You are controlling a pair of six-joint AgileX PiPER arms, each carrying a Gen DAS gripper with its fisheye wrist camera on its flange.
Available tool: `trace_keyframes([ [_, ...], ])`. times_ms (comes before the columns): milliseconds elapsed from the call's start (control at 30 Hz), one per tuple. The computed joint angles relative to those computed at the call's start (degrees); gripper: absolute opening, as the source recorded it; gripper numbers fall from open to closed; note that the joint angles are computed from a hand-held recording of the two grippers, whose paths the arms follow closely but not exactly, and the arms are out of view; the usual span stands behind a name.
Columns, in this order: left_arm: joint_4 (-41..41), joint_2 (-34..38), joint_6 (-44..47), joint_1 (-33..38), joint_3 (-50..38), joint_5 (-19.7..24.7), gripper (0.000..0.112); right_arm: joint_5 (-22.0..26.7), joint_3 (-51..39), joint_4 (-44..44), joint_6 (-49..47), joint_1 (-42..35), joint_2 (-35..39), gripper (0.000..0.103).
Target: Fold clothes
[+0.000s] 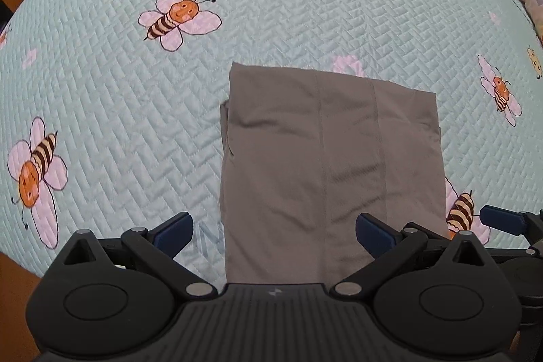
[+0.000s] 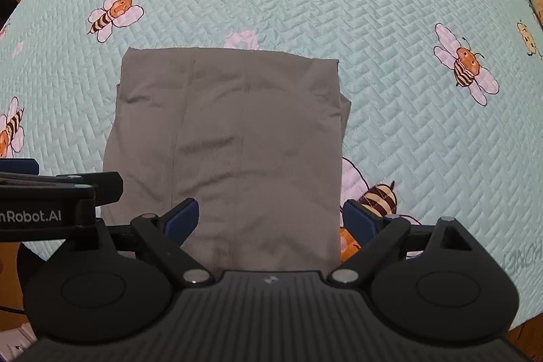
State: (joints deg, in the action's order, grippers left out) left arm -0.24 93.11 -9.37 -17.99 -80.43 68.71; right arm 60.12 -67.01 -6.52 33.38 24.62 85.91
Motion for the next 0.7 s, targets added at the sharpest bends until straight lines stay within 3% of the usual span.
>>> trace_keyframes([
  [500,-0.67,3.82,1.52,0.33,-1.08,-0.06,0.102,-1.17,-0.03,4.05,-5.52,-3.45,3.00,0.092],
  [700,2.64,0.42,1.03,-0.52,5.49,-3.80,0.101,-3.12,4.37,2.91,-4.76,-3.07,0.04,0.092],
])
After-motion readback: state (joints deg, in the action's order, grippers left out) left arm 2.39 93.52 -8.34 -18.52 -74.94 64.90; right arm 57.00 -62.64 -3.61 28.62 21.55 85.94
